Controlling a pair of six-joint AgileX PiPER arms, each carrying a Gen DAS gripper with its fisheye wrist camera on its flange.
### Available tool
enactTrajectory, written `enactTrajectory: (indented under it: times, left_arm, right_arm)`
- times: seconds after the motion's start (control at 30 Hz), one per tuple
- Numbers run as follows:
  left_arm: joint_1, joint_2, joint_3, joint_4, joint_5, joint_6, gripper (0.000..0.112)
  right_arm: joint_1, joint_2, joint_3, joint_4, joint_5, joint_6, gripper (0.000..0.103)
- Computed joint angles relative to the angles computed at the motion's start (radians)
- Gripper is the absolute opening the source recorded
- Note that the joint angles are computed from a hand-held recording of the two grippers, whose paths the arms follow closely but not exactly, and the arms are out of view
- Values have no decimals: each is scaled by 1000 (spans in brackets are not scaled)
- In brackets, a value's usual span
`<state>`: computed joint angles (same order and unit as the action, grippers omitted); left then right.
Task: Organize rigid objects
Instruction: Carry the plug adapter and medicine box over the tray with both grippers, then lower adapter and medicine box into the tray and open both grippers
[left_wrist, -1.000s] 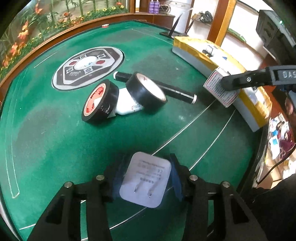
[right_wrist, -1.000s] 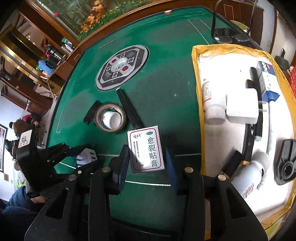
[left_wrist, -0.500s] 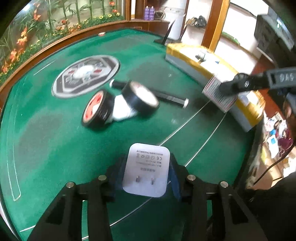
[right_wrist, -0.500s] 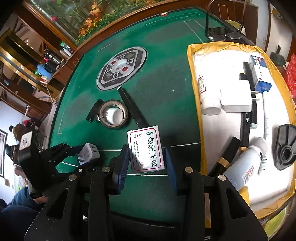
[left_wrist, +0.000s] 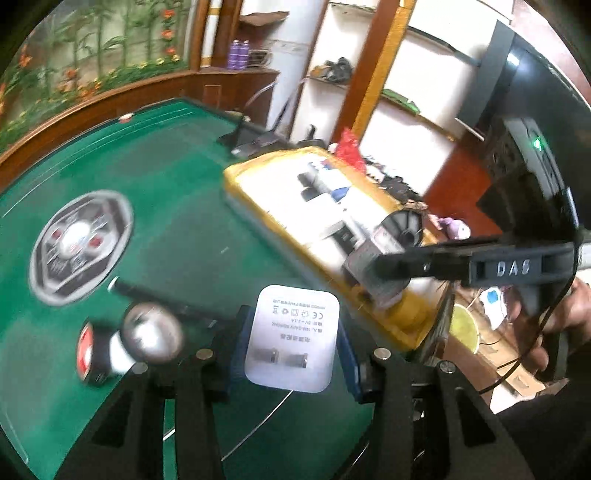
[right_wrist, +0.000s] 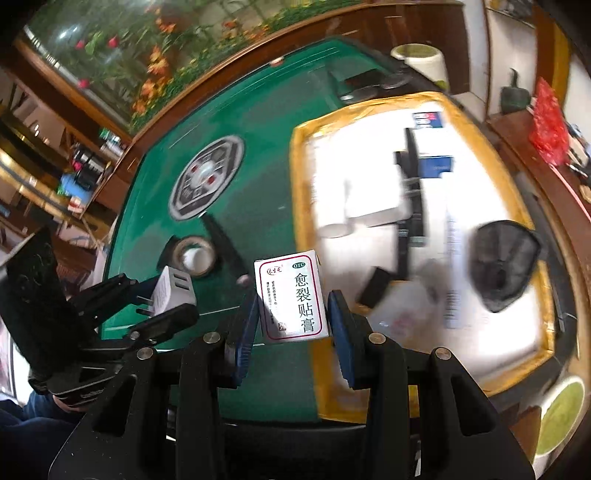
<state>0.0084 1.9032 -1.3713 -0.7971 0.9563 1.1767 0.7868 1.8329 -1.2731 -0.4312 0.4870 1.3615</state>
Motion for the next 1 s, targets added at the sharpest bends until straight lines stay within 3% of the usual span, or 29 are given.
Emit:
enactTrajectory:
  times: [0.17,0.43,0.7,1.0]
  left_arm:
    - [-89,68,-113,15,13,-93,44]
    - [-217,187,-307,99,-24,-254,44]
    - [-278,368,-612,231,24,-466,44]
    - [-307,621,-1047,348,199,-696,44]
  right_arm:
    - [-30,-109,146,-67,-18,101,38]
    - [-97,-200,264,-40,-48,61,38]
    - [-185,-157,214,136,-55,-221,38]
    - [-267,-36,50,256,1,-474,38]
